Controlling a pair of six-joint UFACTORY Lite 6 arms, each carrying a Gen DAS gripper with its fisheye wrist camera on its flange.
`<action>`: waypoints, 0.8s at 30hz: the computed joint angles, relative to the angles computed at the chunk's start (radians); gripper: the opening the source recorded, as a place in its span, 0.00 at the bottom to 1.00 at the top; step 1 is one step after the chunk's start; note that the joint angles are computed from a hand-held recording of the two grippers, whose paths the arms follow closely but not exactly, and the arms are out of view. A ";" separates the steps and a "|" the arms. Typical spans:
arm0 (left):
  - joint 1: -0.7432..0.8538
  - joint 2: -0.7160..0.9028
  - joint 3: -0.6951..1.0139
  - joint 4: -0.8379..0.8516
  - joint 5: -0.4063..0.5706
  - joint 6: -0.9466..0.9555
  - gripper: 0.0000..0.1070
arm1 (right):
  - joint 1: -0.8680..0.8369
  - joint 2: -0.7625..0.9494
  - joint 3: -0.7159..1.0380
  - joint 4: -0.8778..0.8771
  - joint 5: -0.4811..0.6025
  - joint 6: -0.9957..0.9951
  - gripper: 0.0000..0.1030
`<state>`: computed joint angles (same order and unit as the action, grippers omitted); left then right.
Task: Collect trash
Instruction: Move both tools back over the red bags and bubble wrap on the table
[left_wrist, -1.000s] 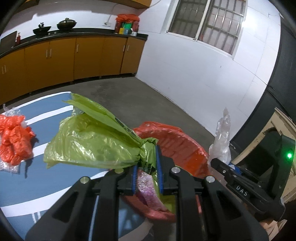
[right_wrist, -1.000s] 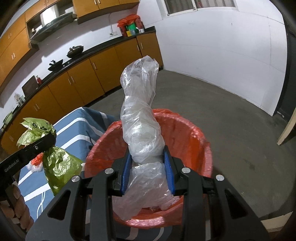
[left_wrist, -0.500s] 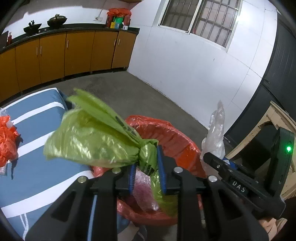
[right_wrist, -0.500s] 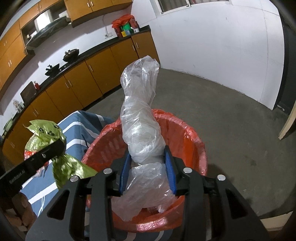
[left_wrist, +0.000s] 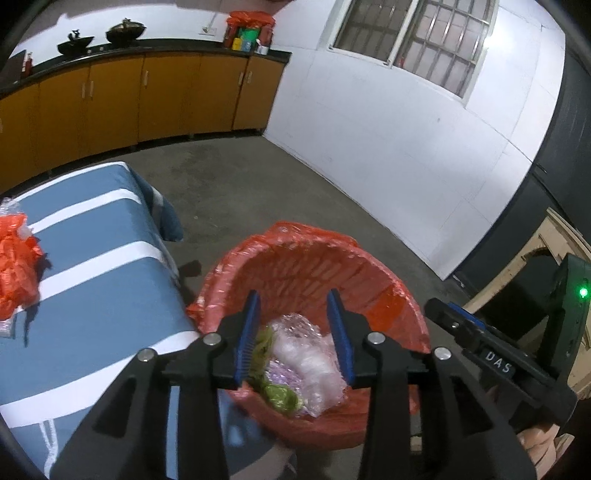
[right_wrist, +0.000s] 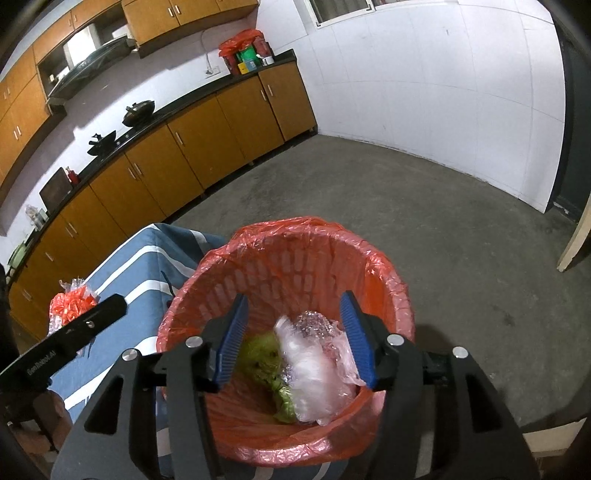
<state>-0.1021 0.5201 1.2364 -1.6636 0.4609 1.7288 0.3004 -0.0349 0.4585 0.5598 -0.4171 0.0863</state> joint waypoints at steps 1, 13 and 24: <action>0.012 -0.008 -0.008 -0.010 0.000 0.011 0.39 | 0.001 0.001 0.005 0.011 0.003 -0.013 0.51; 0.202 -0.124 -0.168 -0.237 -0.001 0.334 0.52 | 0.161 0.086 0.150 0.354 -0.012 -0.360 0.51; 0.551 -0.090 -0.197 -0.347 0.029 0.558 0.64 | 0.348 0.410 0.558 0.544 0.036 -0.595 0.51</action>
<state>0.4488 0.4296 1.0391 -2.0102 0.4895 2.2866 0.6481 0.3748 1.0162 1.1043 -0.3808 -0.5084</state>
